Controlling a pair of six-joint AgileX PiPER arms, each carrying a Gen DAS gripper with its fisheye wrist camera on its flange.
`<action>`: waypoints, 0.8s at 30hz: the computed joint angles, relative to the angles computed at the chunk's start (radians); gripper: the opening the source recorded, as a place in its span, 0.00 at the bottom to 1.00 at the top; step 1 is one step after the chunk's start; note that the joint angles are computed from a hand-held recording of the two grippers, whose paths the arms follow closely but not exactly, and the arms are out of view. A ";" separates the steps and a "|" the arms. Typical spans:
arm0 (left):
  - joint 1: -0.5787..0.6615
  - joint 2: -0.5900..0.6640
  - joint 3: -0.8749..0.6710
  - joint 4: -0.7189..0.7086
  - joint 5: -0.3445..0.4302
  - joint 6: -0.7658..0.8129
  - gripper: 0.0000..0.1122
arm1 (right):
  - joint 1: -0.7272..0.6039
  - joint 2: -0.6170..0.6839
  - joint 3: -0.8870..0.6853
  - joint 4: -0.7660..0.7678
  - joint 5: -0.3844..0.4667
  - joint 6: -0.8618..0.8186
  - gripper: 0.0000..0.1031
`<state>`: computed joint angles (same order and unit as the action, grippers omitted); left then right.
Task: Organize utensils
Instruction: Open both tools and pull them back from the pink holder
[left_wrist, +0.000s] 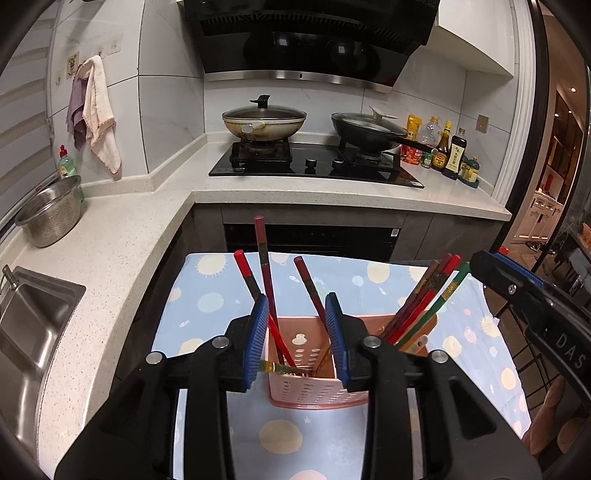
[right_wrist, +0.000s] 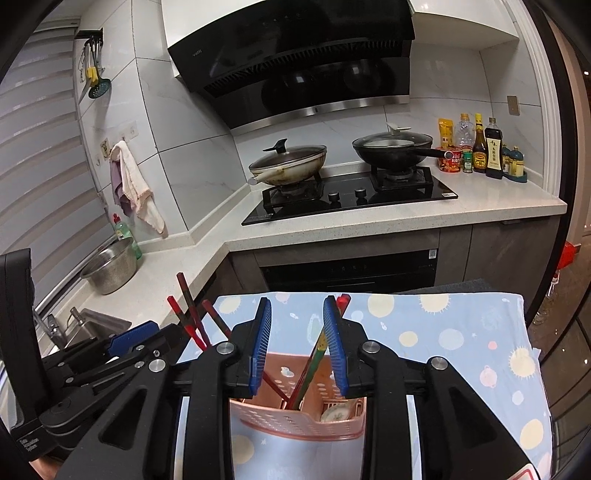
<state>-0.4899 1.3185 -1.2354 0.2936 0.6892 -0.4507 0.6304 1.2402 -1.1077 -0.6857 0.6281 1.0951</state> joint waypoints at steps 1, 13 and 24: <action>-0.003 -0.007 0.006 0.006 0.003 -0.008 0.27 | 0.007 -0.006 0.006 -0.002 0.006 0.005 0.28; -0.106 -0.151 0.124 0.101 0.071 -0.144 0.30 | 0.192 -0.145 0.148 -0.071 0.169 0.166 0.35; -0.323 -0.299 0.244 0.276 0.215 -0.384 0.42 | 0.595 -0.221 0.213 -0.197 0.518 0.424 0.41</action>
